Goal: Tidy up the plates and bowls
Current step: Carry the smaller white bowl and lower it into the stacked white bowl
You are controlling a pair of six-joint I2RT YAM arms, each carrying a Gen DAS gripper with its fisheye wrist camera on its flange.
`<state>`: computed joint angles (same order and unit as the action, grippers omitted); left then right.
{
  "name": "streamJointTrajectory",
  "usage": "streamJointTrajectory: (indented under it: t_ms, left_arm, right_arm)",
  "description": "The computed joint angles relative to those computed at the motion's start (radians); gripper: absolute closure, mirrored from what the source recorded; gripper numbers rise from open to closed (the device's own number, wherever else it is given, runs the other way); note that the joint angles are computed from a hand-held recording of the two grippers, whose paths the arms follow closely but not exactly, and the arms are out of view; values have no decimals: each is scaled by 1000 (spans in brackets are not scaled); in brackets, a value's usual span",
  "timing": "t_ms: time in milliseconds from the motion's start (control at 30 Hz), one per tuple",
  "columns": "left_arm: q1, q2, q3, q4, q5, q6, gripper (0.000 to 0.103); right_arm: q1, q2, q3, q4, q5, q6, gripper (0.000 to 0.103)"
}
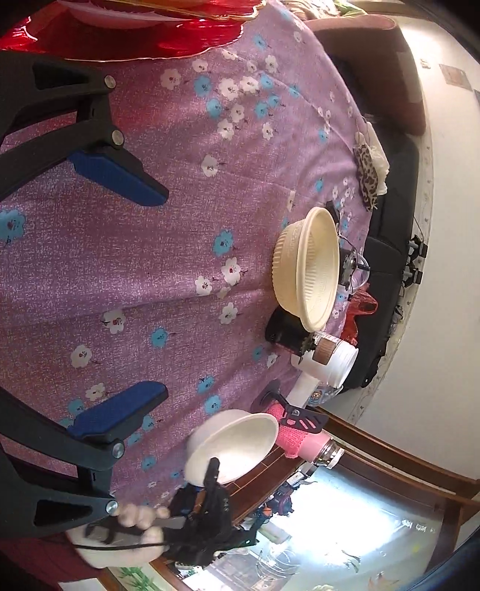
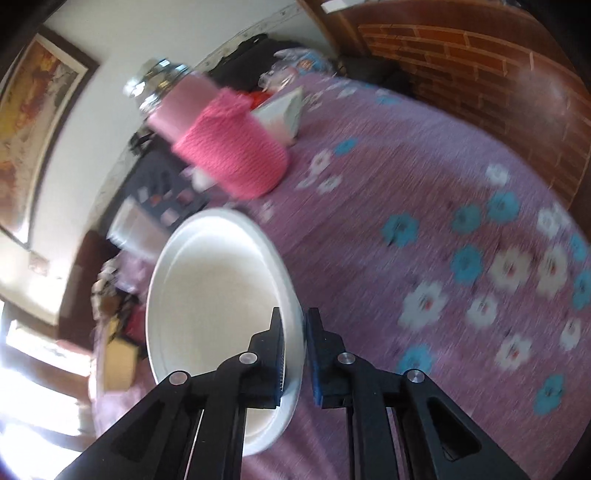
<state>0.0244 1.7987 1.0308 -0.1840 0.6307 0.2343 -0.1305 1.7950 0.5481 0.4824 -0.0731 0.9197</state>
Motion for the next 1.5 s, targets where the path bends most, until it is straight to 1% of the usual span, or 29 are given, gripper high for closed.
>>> streamJointTrajectory:
  t_ms: [67, 200, 333, 433, 500, 533, 600, 667, 700, 767, 800, 833, 867, 900, 933, 967, 1033, 1100, 1133, 1167, 1267, 1367, 1500]
  left_arm:
    - [10, 12, 17, -22, 17, -4, 8]
    - [26, 35, 50, -66, 49, -13, 8]
    - [25, 24, 67, -119, 65, -8, 8]
    - [13, 3, 60, -141, 44, -2, 8]
    - [0, -9, 43, -138, 19, 7, 8]
    - [-7, -14, 35, -134, -1, 11, 8]
    - [-21, -19, 19, -129, -38, 19, 8]
    - [-28, -16, 18, -128, -61, 14, 8]
    - [-33, -10, 25, -137, -70, 13, 8]
    - [-42, -4, 29, -144, -83, 14, 8]
    - [-51, -5, 25, -138, -98, 12, 11]
    - [-58, -5, 21, -137, -106, 19, 29]
    - [-67, -2, 23, -147, -114, 30, 44]
    - [-81, 11, 38, -177, -129, 53, 79]
    - [-92, 28, 55, -214, -129, 71, 90]
    - [-94, 32, 55, -223, -121, 74, 92]
    - [-94, 11, 29, -208, -120, 73, 92]
    - [-82, -30, -2, -197, -115, 77, 92]
    - [-71, -49, -10, -202, -109, 79, 92]
    - [-49, -75, -15, -213, -90, 82, 92]
    - [27, -142, -15, -265, -23, 102, 92]
    - [122, -201, -10, -302, 43, 121, 92]
    - [294, -224, 53, -373, 143, 152, 92]
  right_arm:
    - [42, -19, -27, 17, -11, -3, 91]
    - [139, -47, -87, 84, -108, 30, 91]
    - [288, -46, -56, 42, -106, 21, 90]
    - [392, -2, 2, -9, -55, 10, 90]
    - [464, 24, 52, -77, 44, -7, 90]
    - [487, 39, 74, -104, 74, -11, 89]
    - [516, 57, 86, -104, 97, -2, 89]
    - [538, 52, 72, -87, 121, 7, 82]
    - [546, 49, 71, -90, 130, 8, 80]
    - [568, 26, 61, -101, 163, 18, 73]
    - [585, 10, 51, -108, 186, 28, 72]
    - [574, -6, 27, -95, 187, 19, 71]
    - [585, -22, 14, -94, 201, 27, 71]
    - [591, -31, 7, -92, 213, 33, 71]
    - [587, -33, 7, -90, 215, 29, 70]
    - [601, -43, 5, -98, 230, 33, 70]
    - [616, -43, 20, -116, 248, 29, 71]
    - [659, -57, 51, -191, 315, 30, 74]
    - [676, -62, 62, -214, 338, 33, 80]
    - [690, -77, 62, -224, 351, 37, 82]
    - [735, -126, 65, -222, 384, 50, 83]
    - [805, -157, 131, -279, 452, 27, 83]
    - [902, -122, 306, -362, 512, -34, 83]
